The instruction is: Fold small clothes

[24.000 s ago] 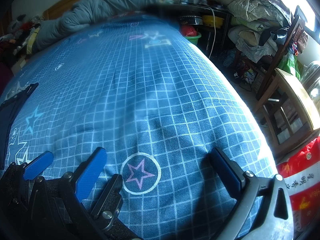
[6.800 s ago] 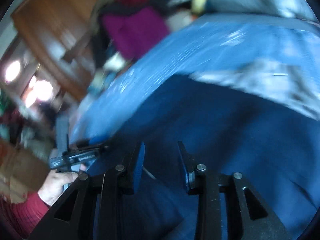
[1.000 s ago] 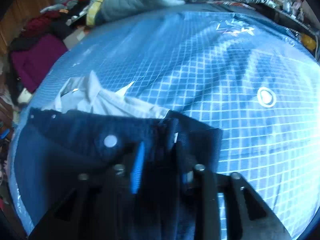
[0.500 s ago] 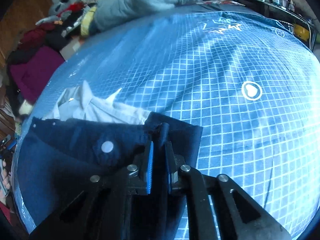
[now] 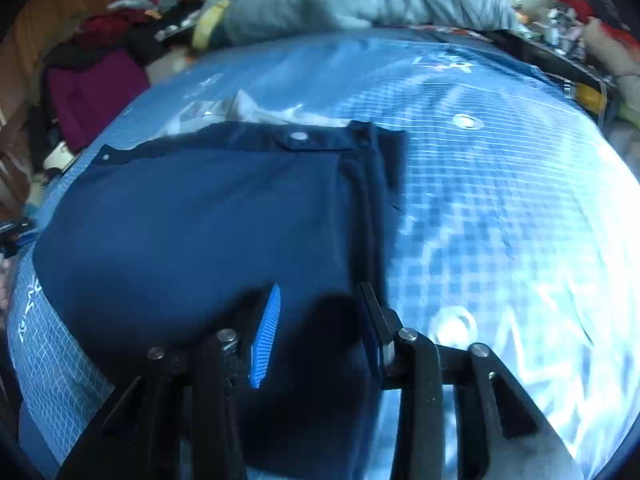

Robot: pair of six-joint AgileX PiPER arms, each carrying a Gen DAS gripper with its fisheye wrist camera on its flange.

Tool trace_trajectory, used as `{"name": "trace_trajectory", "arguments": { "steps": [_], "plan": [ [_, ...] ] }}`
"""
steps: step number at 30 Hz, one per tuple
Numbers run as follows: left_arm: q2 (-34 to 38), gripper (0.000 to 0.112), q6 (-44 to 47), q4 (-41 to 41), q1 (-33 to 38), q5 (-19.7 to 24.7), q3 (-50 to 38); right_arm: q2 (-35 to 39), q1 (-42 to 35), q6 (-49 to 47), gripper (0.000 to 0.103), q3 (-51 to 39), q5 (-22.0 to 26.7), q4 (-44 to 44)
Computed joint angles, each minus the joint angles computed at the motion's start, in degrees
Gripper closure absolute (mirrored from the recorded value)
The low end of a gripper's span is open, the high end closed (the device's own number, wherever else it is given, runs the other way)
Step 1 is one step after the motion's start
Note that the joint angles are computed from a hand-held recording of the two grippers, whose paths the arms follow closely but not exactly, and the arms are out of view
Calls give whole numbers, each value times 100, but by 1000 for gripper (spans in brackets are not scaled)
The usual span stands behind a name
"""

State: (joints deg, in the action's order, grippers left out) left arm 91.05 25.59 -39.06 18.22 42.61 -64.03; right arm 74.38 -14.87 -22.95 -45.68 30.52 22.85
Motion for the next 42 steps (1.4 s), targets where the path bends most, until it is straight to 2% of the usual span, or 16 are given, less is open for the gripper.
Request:
{"name": "trace_trajectory", "arguments": {
  "steps": [2, 5, 8, 9, 13, 19, 23, 25, 27, 30, 32, 34, 35, 37, 40, 42],
  "plan": [
    [-390, 53, 622, -591, 410, 447, 313, -610, 179, 674, 55, 344, 24, -523],
    [-713, 50, 1498, -1744, 822, 1559, 912, -1302, 314, 1029, 48, 710, 253, -661],
    [-771, 49, 1797, -2613, 978, 2159, 1735, -1682, 375, 1274, 48, 827, 572, -763],
    [-737, 49, 1870, -2849, 985, 2205, 1996, -1768, 423, 1378, 48, 848, 653, -802],
    [-734, 49, 2134, -3459, 691, 1501, 2677, -1995, 780, 2009, 48, 842, 790, -1167],
    [-647, 47, 2436, -4402, -112, 386, 2550, -1978, 1380, 2749, 48, 537, 749, -1720],
    [-551, 48, 3425, -5167, -467, -366, 2632, -1977, 1759, 3278, 47, 350, 634, -2312],
    [-518, 48, 3806, -5419, -478, -448, 2677, -2004, 1913, 3798, 34, 320, 572, -2966],
    [-512, 48, 3822, -5297, -558, -621, 2604, -1993, 1638, 3663, 22, 331, 451, -3005],
    [-638, 46, 3256, -4614, -757, -999, 2435, -1862, 662, 2561, 20, 340, 418, -2027],
    [-517, 40, 3289, -4650, -717, -885, 2314, -1809, 31, 1925, 20, 410, 454, -1387],
    [-309, 26, 3496, -4891, -660, -700, 2199, -1800, -407, 1542, 20, 536, 496, -956],
    [-197, 21, 3649, -5000, -619, -533, 2135, -1844, -536, 1407, 20, 637, 496, -844],
    [-152, 9, 3808, -5079, -772, -573, 2070, -1926, -623, 1391, 20, 857, 451, -853],
    [-275, 9, 3581, -4827, -1111, -1124, 2061, -2101, -677, 1308, 20, 1170, 457, -735],
    [-300, 9, 3501, -4846, -1121, -1161, 2075, -2153, -602, 1362, 20, 1322, 401, -734]
  ]
}}
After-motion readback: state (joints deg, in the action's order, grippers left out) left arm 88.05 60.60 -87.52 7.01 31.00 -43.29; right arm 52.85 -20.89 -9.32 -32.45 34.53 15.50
